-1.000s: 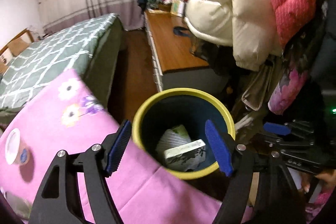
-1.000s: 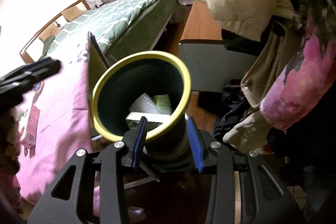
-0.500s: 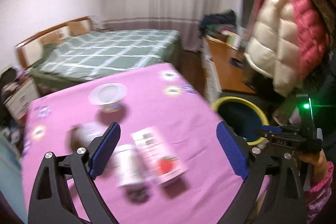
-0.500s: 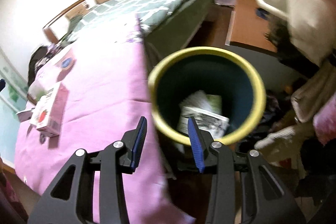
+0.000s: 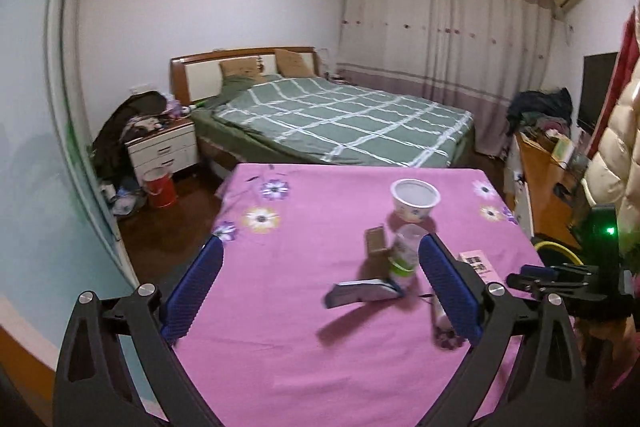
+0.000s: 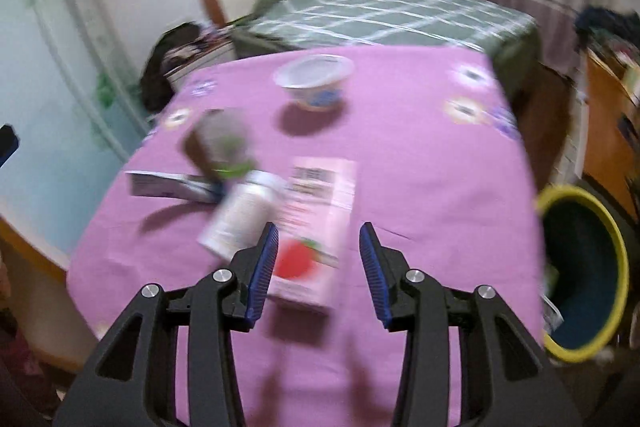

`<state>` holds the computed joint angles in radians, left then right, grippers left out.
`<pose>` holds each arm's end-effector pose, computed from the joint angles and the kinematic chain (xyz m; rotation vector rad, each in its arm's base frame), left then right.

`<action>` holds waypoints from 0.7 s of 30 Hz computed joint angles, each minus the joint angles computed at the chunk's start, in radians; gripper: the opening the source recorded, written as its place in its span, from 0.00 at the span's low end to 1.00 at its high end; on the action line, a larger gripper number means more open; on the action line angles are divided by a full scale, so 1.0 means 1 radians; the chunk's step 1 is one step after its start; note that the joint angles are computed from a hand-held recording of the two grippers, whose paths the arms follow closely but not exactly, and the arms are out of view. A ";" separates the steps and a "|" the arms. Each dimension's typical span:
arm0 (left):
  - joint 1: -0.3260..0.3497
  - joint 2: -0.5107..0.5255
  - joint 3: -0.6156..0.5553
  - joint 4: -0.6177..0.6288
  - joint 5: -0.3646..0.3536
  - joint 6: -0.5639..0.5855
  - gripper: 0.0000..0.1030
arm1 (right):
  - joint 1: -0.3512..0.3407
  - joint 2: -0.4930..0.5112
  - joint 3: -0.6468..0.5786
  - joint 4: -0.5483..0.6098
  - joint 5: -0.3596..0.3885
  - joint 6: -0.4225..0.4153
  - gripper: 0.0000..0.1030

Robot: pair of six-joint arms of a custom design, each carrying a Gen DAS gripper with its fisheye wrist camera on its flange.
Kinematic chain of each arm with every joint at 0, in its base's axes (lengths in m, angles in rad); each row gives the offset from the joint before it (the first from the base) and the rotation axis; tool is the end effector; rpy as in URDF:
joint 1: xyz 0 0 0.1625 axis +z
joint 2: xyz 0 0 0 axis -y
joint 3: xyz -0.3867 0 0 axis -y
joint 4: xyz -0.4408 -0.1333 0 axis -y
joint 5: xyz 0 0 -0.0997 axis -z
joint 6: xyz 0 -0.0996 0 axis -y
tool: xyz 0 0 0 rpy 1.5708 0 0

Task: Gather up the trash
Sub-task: 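Move the right gripper to the white-blue tube and grasp it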

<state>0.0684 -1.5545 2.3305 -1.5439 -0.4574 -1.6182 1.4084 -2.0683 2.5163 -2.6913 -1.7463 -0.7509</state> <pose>-0.3425 -0.2466 0.1381 0.4194 2.0650 -1.2588 0.0575 -0.3659 0.2968 0.6780 -2.5133 0.7153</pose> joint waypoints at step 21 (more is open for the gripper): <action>-0.061 -0.069 -0.022 0.328 -0.042 -0.244 0.94 | 0.355 0.611 -0.102 -0.274 -0.200 -0.080 0.50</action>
